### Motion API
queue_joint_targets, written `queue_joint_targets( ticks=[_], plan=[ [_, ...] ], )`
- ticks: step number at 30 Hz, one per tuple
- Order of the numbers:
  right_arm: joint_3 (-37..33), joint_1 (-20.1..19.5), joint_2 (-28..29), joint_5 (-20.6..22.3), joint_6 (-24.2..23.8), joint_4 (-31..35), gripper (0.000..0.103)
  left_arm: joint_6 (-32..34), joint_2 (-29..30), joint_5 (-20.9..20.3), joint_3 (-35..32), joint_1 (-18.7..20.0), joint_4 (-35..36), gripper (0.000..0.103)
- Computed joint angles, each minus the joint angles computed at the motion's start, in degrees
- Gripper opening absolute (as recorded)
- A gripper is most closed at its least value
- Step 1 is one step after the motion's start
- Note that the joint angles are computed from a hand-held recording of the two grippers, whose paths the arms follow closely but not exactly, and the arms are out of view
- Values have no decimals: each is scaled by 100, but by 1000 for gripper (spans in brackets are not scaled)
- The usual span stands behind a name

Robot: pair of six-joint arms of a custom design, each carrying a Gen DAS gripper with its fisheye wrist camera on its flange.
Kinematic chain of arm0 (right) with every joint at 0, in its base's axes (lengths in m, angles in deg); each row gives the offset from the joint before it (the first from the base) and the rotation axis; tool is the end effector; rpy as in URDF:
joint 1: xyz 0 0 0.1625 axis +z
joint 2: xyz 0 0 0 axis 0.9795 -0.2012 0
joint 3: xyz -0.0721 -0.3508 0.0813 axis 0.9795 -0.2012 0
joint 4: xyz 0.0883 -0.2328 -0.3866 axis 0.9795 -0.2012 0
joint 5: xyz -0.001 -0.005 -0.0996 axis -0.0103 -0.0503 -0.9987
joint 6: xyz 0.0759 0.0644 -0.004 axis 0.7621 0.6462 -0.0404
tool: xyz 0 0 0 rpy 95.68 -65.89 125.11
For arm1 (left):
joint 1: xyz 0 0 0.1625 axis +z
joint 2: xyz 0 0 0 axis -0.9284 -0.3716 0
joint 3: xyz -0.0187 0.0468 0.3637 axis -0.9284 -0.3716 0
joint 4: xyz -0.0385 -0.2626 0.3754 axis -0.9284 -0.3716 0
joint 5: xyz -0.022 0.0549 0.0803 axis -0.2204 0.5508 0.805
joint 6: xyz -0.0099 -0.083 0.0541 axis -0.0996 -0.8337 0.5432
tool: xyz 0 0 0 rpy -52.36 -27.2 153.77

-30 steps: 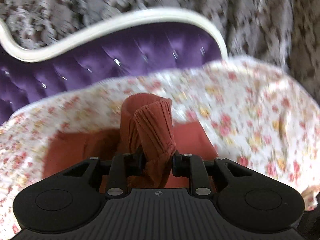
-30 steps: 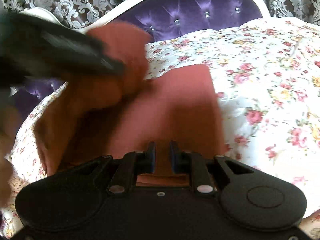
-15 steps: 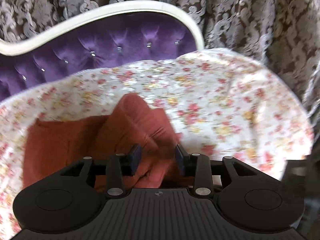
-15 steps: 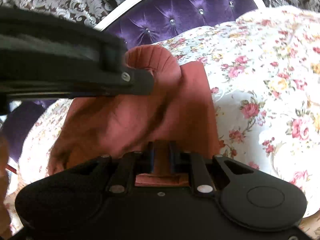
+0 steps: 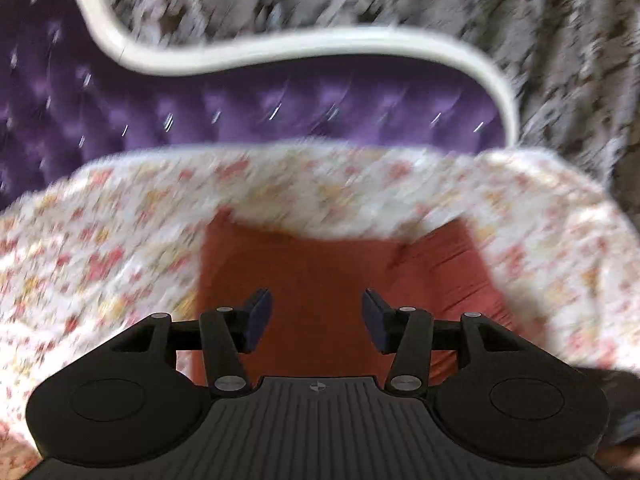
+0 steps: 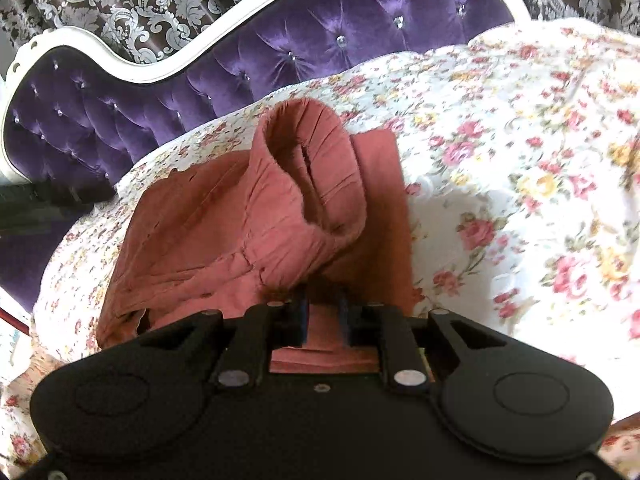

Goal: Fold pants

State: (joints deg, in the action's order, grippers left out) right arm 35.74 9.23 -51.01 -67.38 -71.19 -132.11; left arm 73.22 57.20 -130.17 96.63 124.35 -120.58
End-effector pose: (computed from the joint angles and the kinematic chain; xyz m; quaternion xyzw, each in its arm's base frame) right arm 0.0599 -0.5946 0.2181 -0.1198 -0.8375 0.4745 0.2430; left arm -0.3145 -0.7874 0.0324 0.4267 0.8596 -0.1911 0.2063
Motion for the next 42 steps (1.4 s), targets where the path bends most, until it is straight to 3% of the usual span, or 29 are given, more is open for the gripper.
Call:
queue_joint_targets(
  ticks=[4,6,8,13,15,18,19,21,23,25,27,29,32,33,34,37,42],
  plan=[
    [55,136,-59,-262,-112,-295,63,-128,128,-30,-175,230,858,48],
    [19,212,29,-371,-316,-756,67,-16,65,-63,69,291,770,49],
    [-117,278,157,-401,-619,-1060,67,250,-73,31,489,246,198,49],
    [-739,286,554,-288,-1299,-848,66,133,-18,88,341,224,357,49],
    [-1021,270,735,-362,-1513,-534,62,35,-36,7,303,254,455,49],
    [-1333,260,951,-548,-1650,-54,36,26,-28,-42,287,279,447,49],
    [-1382,319,1029,-719,-1791,-158,17,31,-28,-54,277,285,450,49],
    [-1196,464,997,-770,-2094,-801,15,1,-38,-118,261,302,481,49],
    [-848,505,746,-780,-1644,-1070,14,-143,-50,-333,203,347,553,49],
    [-576,379,482,-853,-852,-532,13,-367,13,-448,26,383,775,49],
    [-414,282,403,-839,-671,-214,14,-379,49,-463,-44,388,838,49],
    [-362,333,406,-755,-1035,-508,17,-306,36,-470,-33,388,843,49],
    [-394,334,431,-373,-1287,-1188,45,-236,11,-493,0,396,812,49],
    [-447,325,443,-339,-1356,-1261,63,-239,4,-510,5,401,815,49],
    [-508,297,465,-320,-1425,-1271,69,-247,-7,-528,20,406,804,49],
    [-728,196,532,-294,-1560,-1041,69,-202,-53,-506,89,399,762,49],
    [-785,-62,441,95,-1169,-357,68,-23,-182,-349,303,361,475,49]
  ],
)
